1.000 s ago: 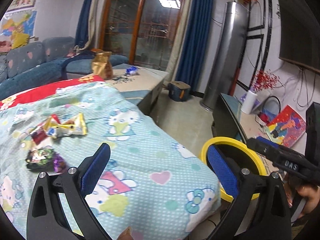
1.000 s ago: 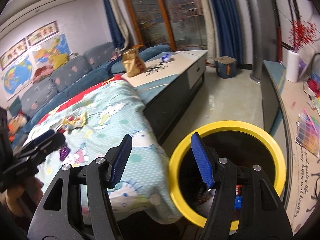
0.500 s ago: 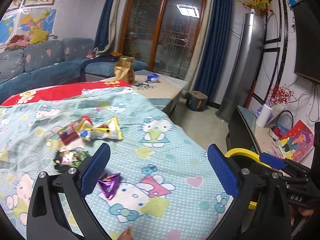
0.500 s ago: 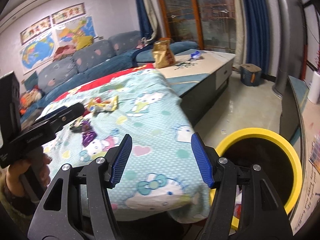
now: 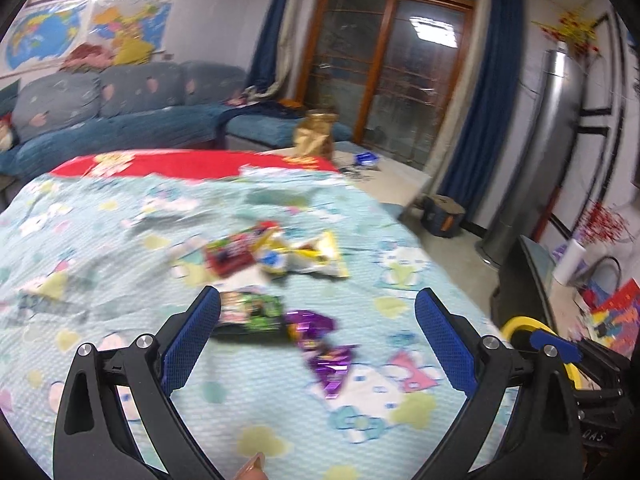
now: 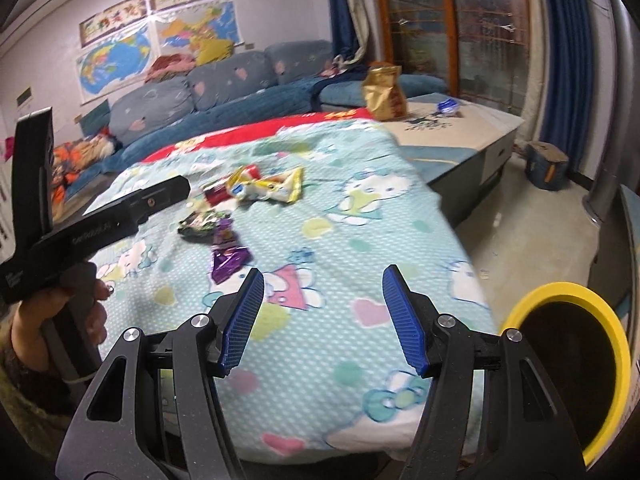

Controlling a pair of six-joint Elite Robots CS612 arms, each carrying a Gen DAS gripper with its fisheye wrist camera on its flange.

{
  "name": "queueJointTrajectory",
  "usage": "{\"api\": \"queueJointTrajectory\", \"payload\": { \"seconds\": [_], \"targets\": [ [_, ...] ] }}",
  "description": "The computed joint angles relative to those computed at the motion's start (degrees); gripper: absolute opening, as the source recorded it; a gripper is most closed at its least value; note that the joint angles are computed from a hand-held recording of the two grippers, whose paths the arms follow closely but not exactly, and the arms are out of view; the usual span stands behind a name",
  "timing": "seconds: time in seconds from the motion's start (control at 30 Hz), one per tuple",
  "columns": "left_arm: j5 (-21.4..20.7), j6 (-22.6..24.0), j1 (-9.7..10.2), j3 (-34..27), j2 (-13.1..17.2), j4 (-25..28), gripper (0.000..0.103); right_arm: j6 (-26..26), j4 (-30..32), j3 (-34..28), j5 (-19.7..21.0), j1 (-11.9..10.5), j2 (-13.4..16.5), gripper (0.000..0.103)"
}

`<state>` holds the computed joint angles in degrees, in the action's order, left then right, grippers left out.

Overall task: Collect trash
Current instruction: 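Move both open tools back over the remaining wrappers on the bedspread, then grasp the black-green snack pack with the left tool while the right tool grasps the purple wrapper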

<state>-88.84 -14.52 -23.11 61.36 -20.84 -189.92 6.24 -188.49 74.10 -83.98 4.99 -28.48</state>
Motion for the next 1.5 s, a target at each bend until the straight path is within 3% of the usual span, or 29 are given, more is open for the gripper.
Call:
{"api": "queueJointTrajectory", "payload": {
  "seconds": [0.33,0.5,0.67,0.87,0.97,1.07,1.2,1.5],
  "targets": [
    [0.90,-6.90,2.65,-1.77,1.25,4.28,0.094,-2.96,8.75,-8.92,3.82,1.73,4.09,0.054],
    [-1.19,-9.56,3.56,-4.21,2.62,7.36,0.083,-2.99,13.83,-13.99,5.21,2.38,6.40,0.054],
    [-6.45,-13.01,4.62,-7.70,4.60,10.64,0.057,-3.13,18.57,-18.27,6.21,2.74,8.36,0.054],
    [-12.39,-16.54,5.42,-11.98,6.99,14.16,0.042,-2.45,23.79,-22.84,6.38,3.11,10.74,0.050],
    [-13.56,-17.32,5.45,-13.79,7.96,15.66,0.036,-1.99,23.61,-23.41,5.54,3.24,11.27,0.035],
    [-13.83,-17.05,5.37,-14.72,8.49,16.46,0.025,-1.86,22.30,-22.89,5.56,3.18,11.23,0.031],
    [-14.11,-16.89,5.26,-14.62,8.56,15.43,0.017,-1.51,19.90,-20.37,5.40,3.00,10.18,0.025],
    [-13.87,-13.08,4.30,-10.42,5.98,9.67,0.014,0.54,14.23,-14.81,5.53,2.05,7.56,0.025]
  ]
}}
